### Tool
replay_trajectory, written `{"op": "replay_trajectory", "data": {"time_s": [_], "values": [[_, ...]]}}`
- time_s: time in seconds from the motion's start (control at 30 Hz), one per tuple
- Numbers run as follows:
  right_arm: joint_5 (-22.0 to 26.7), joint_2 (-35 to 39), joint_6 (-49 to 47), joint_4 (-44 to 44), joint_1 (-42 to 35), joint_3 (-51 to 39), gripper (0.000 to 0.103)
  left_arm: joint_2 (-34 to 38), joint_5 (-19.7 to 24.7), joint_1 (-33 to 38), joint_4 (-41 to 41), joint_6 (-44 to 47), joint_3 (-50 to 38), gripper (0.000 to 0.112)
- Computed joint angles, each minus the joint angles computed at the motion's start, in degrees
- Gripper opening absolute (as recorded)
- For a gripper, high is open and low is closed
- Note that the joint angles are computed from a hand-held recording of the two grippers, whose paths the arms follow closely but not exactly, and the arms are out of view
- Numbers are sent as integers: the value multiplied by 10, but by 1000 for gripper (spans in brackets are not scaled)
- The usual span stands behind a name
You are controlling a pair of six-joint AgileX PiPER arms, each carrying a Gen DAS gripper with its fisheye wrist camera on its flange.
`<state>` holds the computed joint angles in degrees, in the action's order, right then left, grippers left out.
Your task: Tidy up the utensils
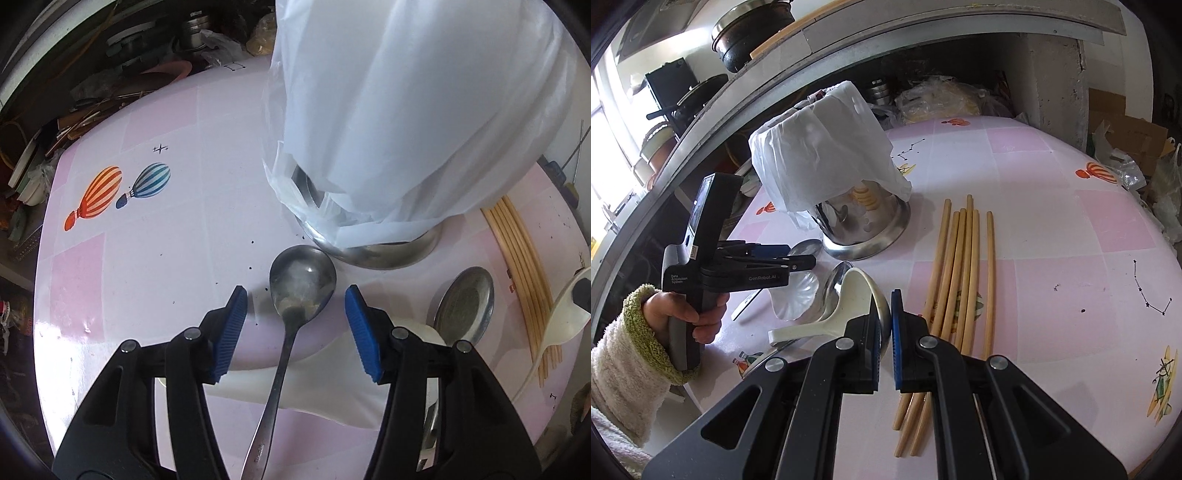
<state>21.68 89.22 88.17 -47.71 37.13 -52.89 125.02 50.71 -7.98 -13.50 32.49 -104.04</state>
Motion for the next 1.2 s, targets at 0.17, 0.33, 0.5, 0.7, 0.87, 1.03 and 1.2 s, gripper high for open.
{"op": "replay_trajectory", "data": {"time_s": [0.17,0.33,0.5,0.7,0.87,1.03,1.2], "values": [[0,-4,15,-11,1,5,6,-5,-10,-2,3,-8,8,38],[7,-11,34,-28,7,10,6,-27,-29,-4,2,-13,40,32],[17,-22,47,-42,14,15,6,-59,-43,10,-22,5,69,31],[37,-33,54,-61,28,10,6,-133,-62,47,-95,57,125,31],[59,-41,58,-76,43,2,6,-204,-79,81,-168,121,192,30],[84,-47,59,-88,60,-10,6,-249,-78,116,-236,171,230,30],[104,-49,61,-94,76,-19,6,-280,-73,150,-286,218,258,14]]}}
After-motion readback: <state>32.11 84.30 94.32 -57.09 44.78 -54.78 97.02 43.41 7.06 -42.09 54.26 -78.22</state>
